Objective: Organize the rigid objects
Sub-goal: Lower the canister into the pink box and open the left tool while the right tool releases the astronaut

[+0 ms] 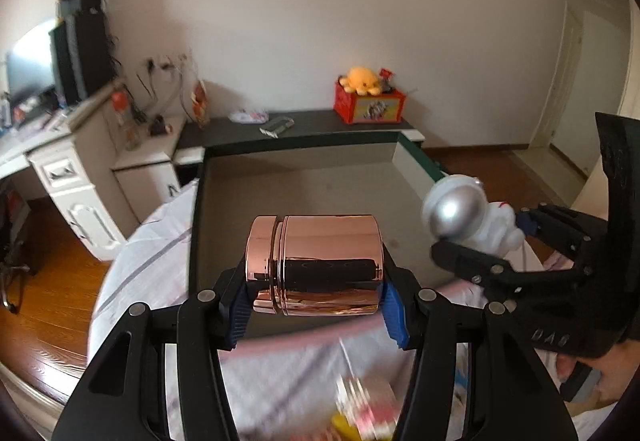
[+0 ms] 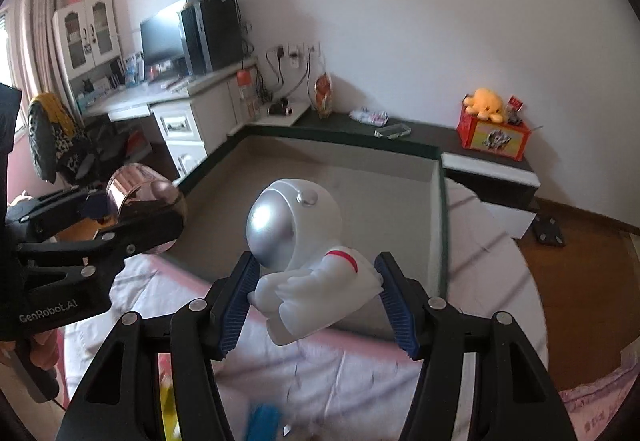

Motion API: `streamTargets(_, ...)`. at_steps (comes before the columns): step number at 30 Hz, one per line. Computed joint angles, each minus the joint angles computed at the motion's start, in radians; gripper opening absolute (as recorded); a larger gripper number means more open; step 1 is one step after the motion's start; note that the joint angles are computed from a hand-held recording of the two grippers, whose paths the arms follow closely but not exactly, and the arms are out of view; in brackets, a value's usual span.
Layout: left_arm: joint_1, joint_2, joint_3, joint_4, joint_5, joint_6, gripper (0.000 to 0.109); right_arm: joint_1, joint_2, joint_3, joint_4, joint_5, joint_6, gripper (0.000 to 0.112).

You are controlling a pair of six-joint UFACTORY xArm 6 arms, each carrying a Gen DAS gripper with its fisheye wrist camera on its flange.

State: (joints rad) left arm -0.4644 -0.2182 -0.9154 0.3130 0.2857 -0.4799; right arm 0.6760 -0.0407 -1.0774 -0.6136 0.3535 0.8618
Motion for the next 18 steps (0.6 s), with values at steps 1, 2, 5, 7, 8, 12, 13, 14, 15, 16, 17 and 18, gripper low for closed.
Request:
streamTargets(1,0.01,0.053,-0.045,-0.035,0.014,0.032,0.055,-0.003,0.023,-0.02,0.028,0.003,-0.03,0.061)
streamTargets(2,0.016,0.086,-0.071,-0.053,0.022,0.056,0.055,-0.005,0.057,-0.053,0.085,0.015,-0.089,0.061)
streamTargets(5,0.028,0.163,-0.13,-0.049,0.064,0.051,0.055,-0.008,0.156,-0.154,0.179,0.067,-0.193,0.061)
streamTargets(7,0.038,0.209,-0.162,-0.076,0.085,0.071,0.055,-0.013,0.187,-0.179,0.207,0.073,-0.22,0.061)
streamTargets(8,0.041,0.223,-0.171,-0.082,0.093,0.074,0.055,-0.013,0.205,-0.198,0.234,0.091,-0.246,0.061)
streamTargets(12,0.043,0.261,-0.201,-0.086,0.145,0.066,0.055,-0.018,0.244,-0.222,0.245,0.117,-0.245,0.062)
streamTargets(13,0.045,0.256,-0.194,-0.078,0.125,0.059,0.056,-0.021,0.245,-0.216,0.238,0.115,-0.233,0.062)
streamTargets(14,0.047,0.252,-0.193,-0.043,0.122,0.032,0.057,-0.024,0.251,-0.225,0.25,0.125,-0.243,0.062)
streamTargets(15,0.051,0.251,-0.195,-0.008,0.126,0.005,0.066,-0.026,0.249,-0.219,0.259,0.121,-0.235,0.062)
streamTargets(16,0.053,0.242,-0.193,0.058,0.139,-0.057,0.075,-0.03,0.241,-0.206,0.259,0.107,-0.225,0.063)
streamTargets(17,0.056,0.229,-0.178,0.082,0.127,-0.082,0.076,-0.032,0.226,-0.185,0.251,0.095,-0.207,0.065)
streamTargets(18,0.059,0.215,-0.166,0.08,0.118,-0.083,0.078,-0.033,0.217,-0.178,0.244,0.093,-0.194,0.072)
